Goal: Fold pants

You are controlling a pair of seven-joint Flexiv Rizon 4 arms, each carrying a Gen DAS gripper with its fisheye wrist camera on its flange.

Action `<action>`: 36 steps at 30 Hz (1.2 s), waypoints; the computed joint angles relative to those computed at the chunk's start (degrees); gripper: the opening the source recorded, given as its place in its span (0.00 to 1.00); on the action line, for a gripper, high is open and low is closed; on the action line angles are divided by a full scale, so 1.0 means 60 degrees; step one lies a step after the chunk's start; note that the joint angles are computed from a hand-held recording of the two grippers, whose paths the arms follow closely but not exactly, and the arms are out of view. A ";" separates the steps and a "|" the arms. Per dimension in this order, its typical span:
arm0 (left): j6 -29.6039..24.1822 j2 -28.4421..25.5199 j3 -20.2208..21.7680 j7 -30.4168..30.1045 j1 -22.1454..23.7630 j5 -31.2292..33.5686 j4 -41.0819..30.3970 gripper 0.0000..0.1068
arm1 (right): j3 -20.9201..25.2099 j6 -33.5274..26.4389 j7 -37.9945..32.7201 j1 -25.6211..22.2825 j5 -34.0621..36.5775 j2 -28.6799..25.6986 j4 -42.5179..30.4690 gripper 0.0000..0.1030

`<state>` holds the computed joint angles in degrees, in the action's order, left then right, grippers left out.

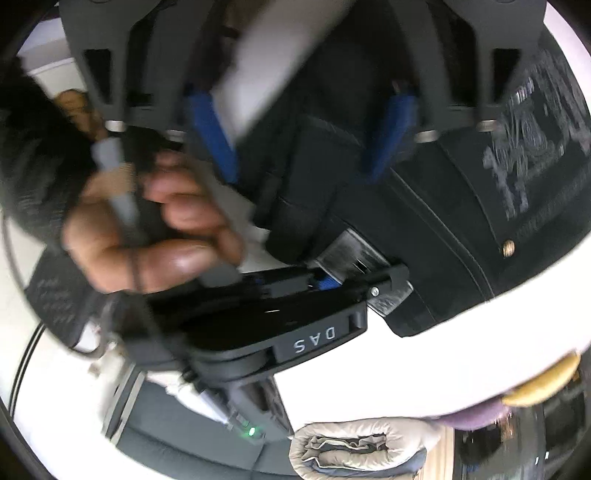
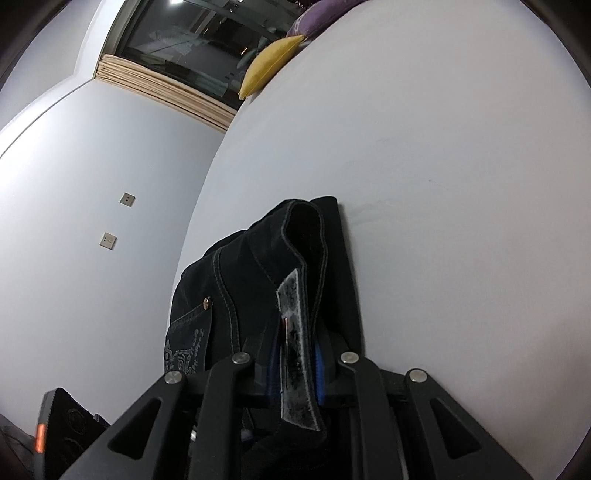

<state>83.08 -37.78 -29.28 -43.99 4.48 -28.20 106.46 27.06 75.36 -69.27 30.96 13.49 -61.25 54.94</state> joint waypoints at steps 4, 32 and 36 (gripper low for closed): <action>0.0157 0.0546 -0.2032 0.0817 0.1849 -0.1021 0.1100 0.73 | -0.0903 0.0270 0.0989 0.0366 -0.0151 0.0611 0.0760 0.27; 0.2280 0.0351 0.1916 -0.1840 0.0219 0.1646 0.1100 0.35 | -0.3753 0.0293 0.5674 0.2402 -0.4205 0.2376 0.3847 0.00; 0.2215 0.0196 0.2003 -0.2314 0.0189 0.2040 0.0972 0.35 | -0.3855 0.0275 0.6113 0.2565 -0.4880 0.2604 0.4206 0.00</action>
